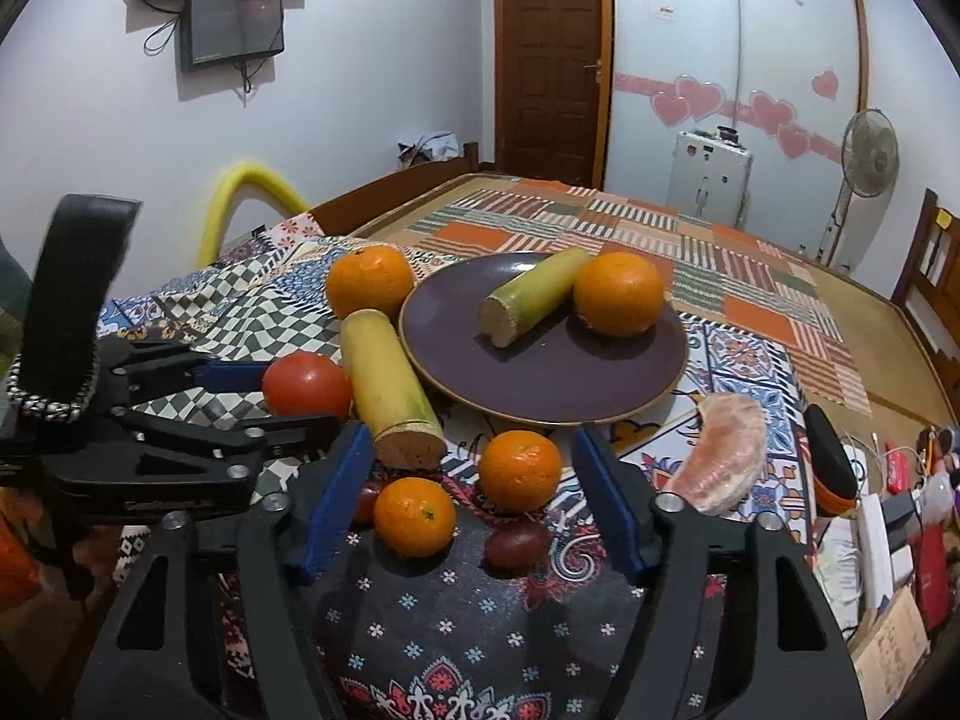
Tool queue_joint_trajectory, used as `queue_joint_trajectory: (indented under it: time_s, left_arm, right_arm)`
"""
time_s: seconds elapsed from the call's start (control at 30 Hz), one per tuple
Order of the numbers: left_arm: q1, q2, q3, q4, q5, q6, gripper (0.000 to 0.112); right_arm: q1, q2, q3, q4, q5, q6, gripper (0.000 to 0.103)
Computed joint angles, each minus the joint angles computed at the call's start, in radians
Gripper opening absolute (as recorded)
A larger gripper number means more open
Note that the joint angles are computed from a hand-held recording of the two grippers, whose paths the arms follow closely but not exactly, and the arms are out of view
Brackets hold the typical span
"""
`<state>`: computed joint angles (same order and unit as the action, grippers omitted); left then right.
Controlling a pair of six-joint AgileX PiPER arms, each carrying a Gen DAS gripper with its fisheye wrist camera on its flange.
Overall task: Organize fruits
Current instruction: 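Grasp the red tomato with left tool while right tool grasps the second yellow cylinder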
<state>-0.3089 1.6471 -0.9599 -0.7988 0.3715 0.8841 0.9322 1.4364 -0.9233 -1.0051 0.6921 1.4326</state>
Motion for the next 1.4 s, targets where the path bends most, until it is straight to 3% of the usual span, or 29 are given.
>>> queue_joint_trajectory:
  time_s: [0.23,0.53,0.8,0.93,1.4]
  left_arm:
    - [0.022,0.010,0.009,-0.132,0.010,0.141,0.048]
    - [0.107,-0.056,0.070,-0.114,0.035,0.174,0.046]
    - [0.193,-0.105,0.112,-0.097,0.051,0.222,0.046]
    - [0.225,-0.120,0.129,-0.117,0.064,0.269,0.046]
    - [0.285,-0.125,0.141,-0.162,0.091,0.342,0.047]
  right_arm:
    - [-0.031,0.046,-0.044,0.065,-0.064,-0.091,0.050]
    - [-0.082,0.125,-0.126,0.212,-0.121,-0.279,0.046]
    - [-0.102,0.192,-0.194,0.314,-0.098,-0.410,0.045]
    - [-0.104,0.209,-0.221,0.343,-0.075,-0.447,0.038]
    - [-0.063,0.236,-0.273,0.388,-0.055,-0.488,0.036]
